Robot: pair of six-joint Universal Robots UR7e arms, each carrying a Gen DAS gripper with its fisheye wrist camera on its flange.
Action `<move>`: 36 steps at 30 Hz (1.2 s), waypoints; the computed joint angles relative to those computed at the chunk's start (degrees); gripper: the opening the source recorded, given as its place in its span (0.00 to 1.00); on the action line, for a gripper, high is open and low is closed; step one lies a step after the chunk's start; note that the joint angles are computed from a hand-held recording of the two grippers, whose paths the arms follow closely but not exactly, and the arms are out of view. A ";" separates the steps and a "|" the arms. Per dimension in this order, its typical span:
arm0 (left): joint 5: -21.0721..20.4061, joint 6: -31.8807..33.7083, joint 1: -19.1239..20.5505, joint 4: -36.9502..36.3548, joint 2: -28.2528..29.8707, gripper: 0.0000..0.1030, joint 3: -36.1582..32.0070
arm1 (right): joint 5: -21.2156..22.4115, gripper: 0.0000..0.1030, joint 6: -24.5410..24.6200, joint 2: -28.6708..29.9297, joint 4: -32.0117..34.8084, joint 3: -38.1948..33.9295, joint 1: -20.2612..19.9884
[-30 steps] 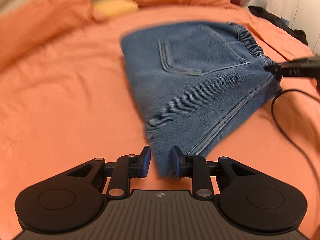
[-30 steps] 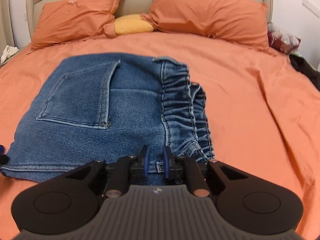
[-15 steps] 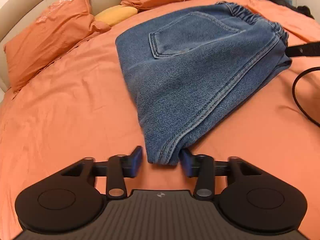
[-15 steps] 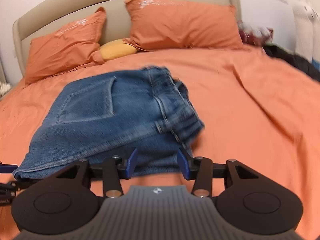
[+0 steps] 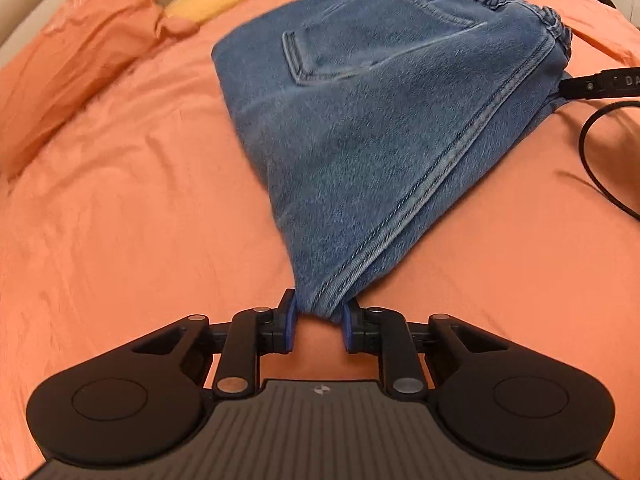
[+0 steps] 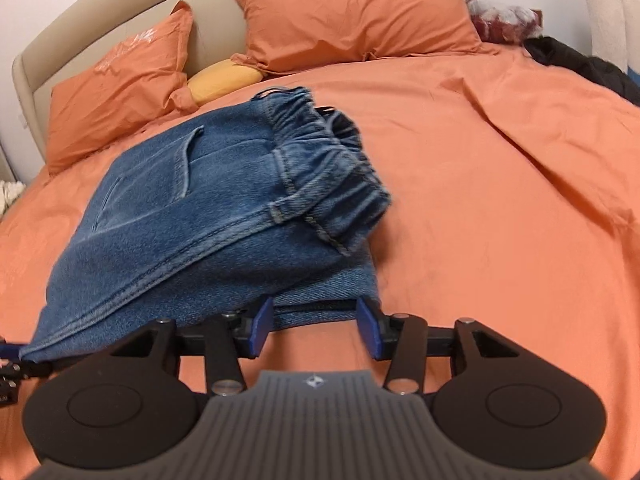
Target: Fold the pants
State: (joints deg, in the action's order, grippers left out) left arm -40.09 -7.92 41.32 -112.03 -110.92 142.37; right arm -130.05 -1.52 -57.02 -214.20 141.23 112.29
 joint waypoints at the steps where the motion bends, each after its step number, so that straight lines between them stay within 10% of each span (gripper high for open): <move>1: 0.62 -2.91 0.01 4.04 0.45 0.02 -0.90 | 0.12 0.45 0.51 -0.50 0.41 0.24 -0.28; 3: 5.65 -7.34 -0.66 12.43 -1.72 0.00 -0.68 | 0.85 0.45 2.51 -1.74 1.38 0.77 -1.00; 8: 2.73 -11.16 -0.04 17.23 -6.47 0.06 -5.06 | 4.89 0.51 6.51 -4.78 2.03 1.67 -1.64; 14: -2.13 -6.13 2.31 -2.96 -3.56 0.55 -5.89 | 7.67 0.81 7.94 -4.63 -4.71 2.27 -2.26; 19: -7.74 -3.68 7.67 -17.62 3.82 0.62 -8.24 | 20.27 0.92 14.72 -6.17 -7.39 1.78 -9.52; 28: -19.36 -5.48 20.25 -29.06 14.74 0.74 -15.50 | 34.64 0.86 18.01 -4.15 -4.64 0.20 -20.18; 36: -28.09 -5.30 26.90 -33.36 21.45 0.78 -19.06 | 34.92 0.74 15.73 -3.89 0.99 -2.26 -20.56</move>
State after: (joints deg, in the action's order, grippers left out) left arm -68.18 -13.22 68.22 -145.40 -89.47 123.31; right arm -95.13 14.21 -60.91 -213.22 138.97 91.73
